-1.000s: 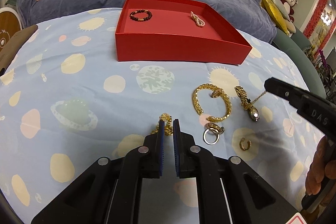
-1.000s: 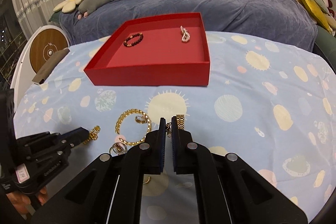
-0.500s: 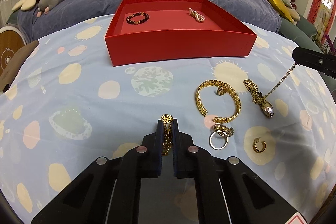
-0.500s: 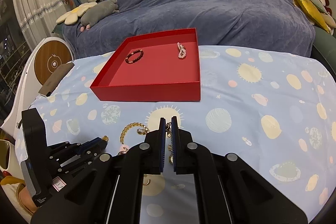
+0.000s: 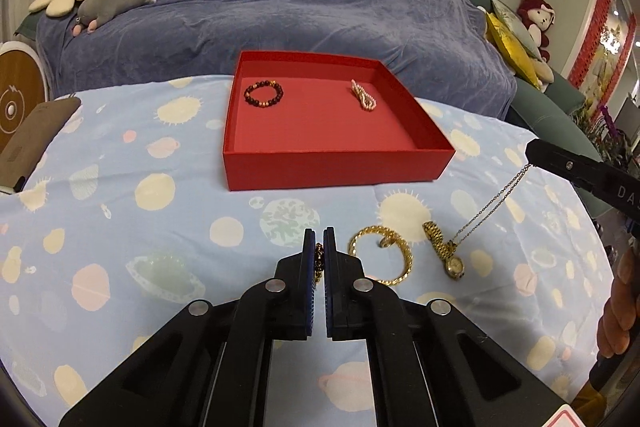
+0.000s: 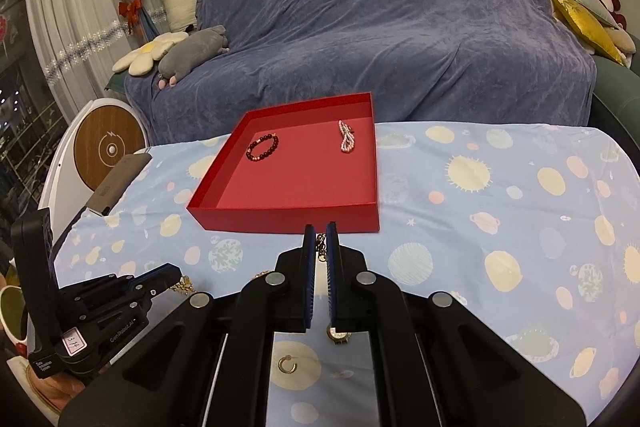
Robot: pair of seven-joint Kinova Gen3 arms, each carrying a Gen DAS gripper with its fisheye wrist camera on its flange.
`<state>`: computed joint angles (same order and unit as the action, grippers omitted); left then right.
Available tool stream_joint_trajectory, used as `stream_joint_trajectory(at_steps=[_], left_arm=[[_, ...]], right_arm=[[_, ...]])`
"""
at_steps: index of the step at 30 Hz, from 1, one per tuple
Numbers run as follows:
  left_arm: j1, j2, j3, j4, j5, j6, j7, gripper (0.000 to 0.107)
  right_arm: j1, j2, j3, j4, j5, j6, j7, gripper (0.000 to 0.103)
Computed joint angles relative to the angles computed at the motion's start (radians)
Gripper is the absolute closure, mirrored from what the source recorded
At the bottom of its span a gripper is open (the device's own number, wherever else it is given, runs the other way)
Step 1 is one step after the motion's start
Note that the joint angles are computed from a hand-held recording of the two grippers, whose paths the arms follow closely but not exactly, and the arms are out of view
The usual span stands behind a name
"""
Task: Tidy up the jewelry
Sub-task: 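Carry both gold chains into the red box and open both tools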
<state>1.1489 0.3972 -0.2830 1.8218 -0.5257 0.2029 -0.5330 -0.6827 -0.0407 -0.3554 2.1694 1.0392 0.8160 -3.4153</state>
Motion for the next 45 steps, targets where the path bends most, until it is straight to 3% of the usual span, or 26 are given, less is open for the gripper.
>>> stream_joint_trajectory(at_steps=[5, 13, 18, 21, 26, 34, 37, 38, 40, 45], left_arm=[[0.020, -0.029, -0.028, -0.031, -0.048, 0.016, 0.020, 0.106], [-0.161, -0.018, 0.139, -0.176, -0.045, 0.096, -0.075, 0.106], [-0.303, 0.047, 0.267, -0.320, 0.044, 0.155, -0.209, 0.106], [-0.341, 0.099, 0.295, -0.404, 0.099, 0.188, -0.274, 0.106], [-0.352, 0.186, 0.282, -0.514, 0.153, 0.229, -0.327, 0.106], [-0.370, 0.289, 0.260, -0.628, 0.220, 0.288, -0.366, 0.105], [-0.360, 0.301, 0.236, -0.628, 0.223, 0.279, -0.353, 0.093], [-0.349, 0.302, 0.218, -0.626, 0.221, 0.279, -0.336, 0.077], [-0.324, 0.292, 0.177, -0.597, 0.208, 0.248, -0.290, 0.064], [-0.276, 0.240, 0.124, -0.525, 0.150, 0.223, -0.236, 0.055]], right_arm=[[0.015, -0.034, 0.004, -0.035, 0.005, 0.016, 0.045, 0.100], [0.104, -0.060, 0.019, -0.127, 0.000, -0.017, 0.198, 0.100], [0.149, -0.008, 0.058, -0.224, 0.002, -0.043, 0.318, 0.100], [0.173, 0.030, 0.099, -0.265, -0.016, -0.094, 0.371, 0.100], [0.195, 0.106, 0.160, -0.313, -0.064, -0.164, 0.436, 0.100], [0.170, 0.233, 0.255, -0.351, -0.137, -0.196, 0.531, 0.098], [0.143, 0.249, 0.284, -0.346, -0.124, -0.193, 0.515, 0.094], [0.136, 0.250, 0.291, -0.345, -0.120, -0.192, 0.509, 0.090], [0.118, 0.243, 0.302, -0.332, -0.088, -0.189, 0.467, 0.072], [0.112, 0.188, 0.280, -0.288, -0.066, -0.181, 0.425, 0.071]])
